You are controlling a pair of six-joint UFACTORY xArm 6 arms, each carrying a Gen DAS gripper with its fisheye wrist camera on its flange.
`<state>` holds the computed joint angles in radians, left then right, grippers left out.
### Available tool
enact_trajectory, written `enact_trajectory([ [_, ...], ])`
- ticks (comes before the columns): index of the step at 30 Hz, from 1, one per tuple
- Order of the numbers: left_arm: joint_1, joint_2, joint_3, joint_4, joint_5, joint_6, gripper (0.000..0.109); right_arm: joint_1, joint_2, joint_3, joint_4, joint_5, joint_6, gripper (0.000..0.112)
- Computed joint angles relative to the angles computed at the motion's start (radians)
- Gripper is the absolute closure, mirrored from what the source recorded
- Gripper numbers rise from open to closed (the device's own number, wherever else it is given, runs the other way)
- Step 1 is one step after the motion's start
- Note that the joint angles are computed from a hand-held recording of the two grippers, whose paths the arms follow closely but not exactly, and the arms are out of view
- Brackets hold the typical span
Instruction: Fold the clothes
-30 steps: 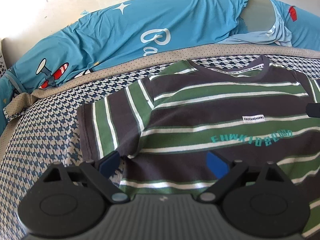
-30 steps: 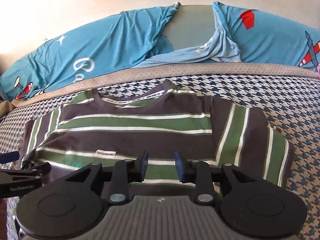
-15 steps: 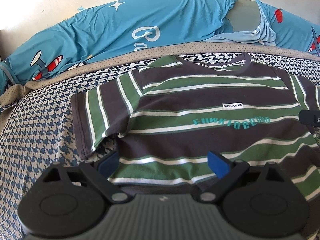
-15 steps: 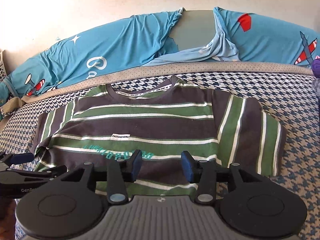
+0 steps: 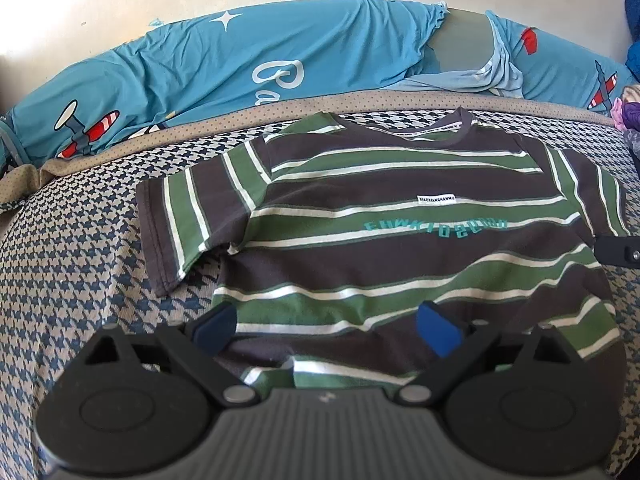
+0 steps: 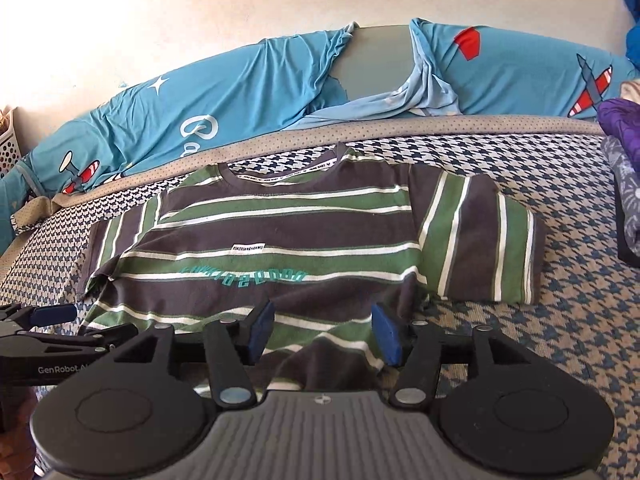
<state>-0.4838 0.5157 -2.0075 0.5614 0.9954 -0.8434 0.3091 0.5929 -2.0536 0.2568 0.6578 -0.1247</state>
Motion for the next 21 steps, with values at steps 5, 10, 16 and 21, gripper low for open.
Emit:
enact_trajectory([
  [5, -0.007, -0.002, 0.006, -0.004, 0.009, 0.006, 0.012, -0.004, -0.065, 0.1, 0.017, -0.022, -0.008, 0.056],
  [10, -0.014, -0.012, 0.023, -0.007, 0.007, 0.001, 0.012, -0.007, -0.117, 0.179, 0.025, -0.027, -0.003, 0.053],
  [16, -0.018, -0.041, 0.071, -0.006, -0.013, -0.015, 0.012, -0.009, -0.16, 0.24, 0.079, 0.001, -0.019, 0.052],
  [21, -0.022, -0.066, 0.115, -0.004, -0.02, -0.038, 0.012, 0.0, -0.189, 0.285, 0.104, 0.005, -0.043, 0.052],
])
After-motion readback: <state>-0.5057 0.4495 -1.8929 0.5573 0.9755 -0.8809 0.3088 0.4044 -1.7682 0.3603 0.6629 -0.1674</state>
